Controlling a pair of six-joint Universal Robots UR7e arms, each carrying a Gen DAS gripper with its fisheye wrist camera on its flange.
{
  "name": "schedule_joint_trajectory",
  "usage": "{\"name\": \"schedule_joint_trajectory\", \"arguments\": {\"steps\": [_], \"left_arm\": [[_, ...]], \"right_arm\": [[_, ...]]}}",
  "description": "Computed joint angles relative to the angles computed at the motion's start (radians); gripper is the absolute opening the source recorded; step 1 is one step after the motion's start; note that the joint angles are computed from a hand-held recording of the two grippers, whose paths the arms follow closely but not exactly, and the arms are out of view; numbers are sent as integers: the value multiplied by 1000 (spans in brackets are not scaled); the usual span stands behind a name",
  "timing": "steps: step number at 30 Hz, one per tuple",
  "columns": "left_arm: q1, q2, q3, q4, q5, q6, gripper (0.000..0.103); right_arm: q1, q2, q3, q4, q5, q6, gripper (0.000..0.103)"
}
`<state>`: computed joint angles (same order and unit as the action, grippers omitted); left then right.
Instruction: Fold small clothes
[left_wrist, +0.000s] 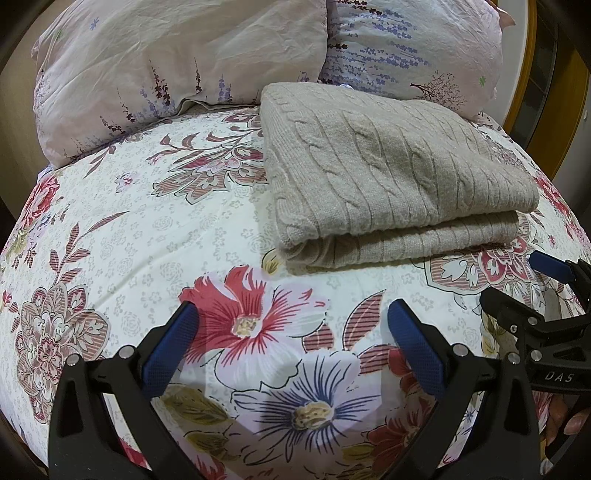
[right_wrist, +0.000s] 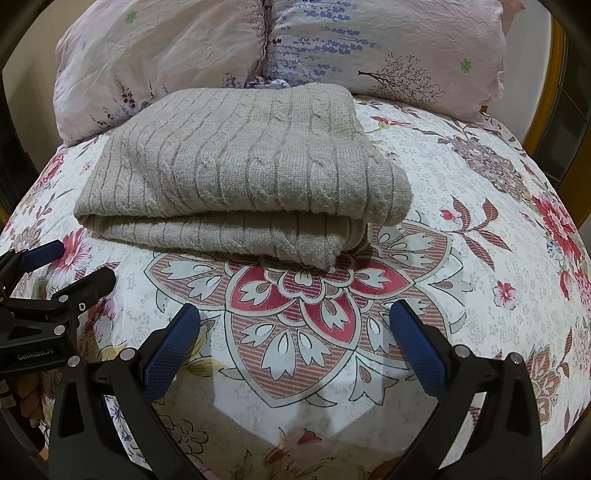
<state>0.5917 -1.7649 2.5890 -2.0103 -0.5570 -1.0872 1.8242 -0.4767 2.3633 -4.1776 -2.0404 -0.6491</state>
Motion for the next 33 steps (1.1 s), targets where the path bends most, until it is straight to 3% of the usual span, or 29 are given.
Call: {"name": "schedule_joint_trajectory", "arguments": {"steps": [33], "left_arm": [[6, 3, 0, -6, 7, -3, 101]], "right_arm": [[1, 2, -1, -3, -1, 2, 102]]}}
